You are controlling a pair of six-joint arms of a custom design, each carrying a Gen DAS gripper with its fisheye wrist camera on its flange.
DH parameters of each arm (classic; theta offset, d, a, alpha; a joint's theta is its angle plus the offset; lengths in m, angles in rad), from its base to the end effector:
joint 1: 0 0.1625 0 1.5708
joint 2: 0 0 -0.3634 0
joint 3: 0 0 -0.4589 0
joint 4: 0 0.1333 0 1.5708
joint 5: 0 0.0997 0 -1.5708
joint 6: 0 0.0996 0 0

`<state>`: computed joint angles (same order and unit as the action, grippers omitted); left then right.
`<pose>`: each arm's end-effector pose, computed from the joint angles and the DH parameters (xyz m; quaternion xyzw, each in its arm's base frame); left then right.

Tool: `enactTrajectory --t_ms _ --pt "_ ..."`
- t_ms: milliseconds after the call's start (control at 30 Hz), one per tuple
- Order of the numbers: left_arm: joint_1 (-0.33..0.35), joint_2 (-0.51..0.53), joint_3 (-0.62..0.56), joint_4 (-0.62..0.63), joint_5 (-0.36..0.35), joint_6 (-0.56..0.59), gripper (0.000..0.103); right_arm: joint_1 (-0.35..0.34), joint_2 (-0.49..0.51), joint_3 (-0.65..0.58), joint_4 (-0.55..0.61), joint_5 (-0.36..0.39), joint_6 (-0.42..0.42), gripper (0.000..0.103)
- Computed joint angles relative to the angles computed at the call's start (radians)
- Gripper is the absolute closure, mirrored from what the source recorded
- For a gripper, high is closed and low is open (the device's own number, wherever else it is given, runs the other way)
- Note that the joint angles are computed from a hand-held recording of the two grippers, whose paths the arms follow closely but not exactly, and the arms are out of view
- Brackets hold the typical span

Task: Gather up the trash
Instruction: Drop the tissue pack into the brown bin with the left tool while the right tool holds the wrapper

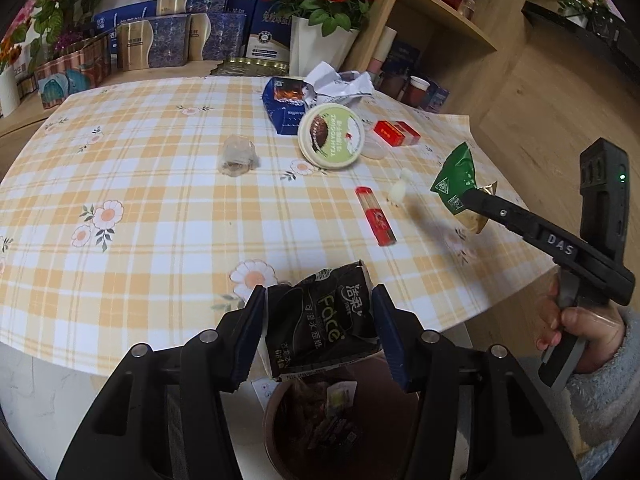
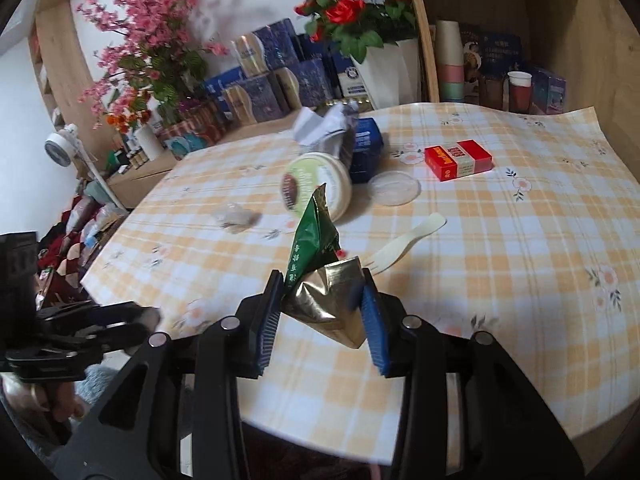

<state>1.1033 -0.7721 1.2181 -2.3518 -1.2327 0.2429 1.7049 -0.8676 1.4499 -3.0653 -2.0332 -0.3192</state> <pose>-0.2118 -0.7886 0.1621 0.3117 0.9210 -0.1819 0.1464 0.1883 -0.7312 0.2116 0.0980 -0.8742 0.4079 0.2445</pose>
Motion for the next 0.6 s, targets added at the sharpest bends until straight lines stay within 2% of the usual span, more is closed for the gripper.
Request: enactTrajectory --t_ms 300,600 --pt "-0.023 -0.114 0.179 0.012 -0.007 0.05 0.05 0.058 -0.114 0.185 -0.071 -0.005 0.004 0.063" --pt "-0.039 -0.16 0.284 0.07 0.005 0.068 0.048 0.08 -0.188 0.312 -0.111 -0.004 0.034 0.063"
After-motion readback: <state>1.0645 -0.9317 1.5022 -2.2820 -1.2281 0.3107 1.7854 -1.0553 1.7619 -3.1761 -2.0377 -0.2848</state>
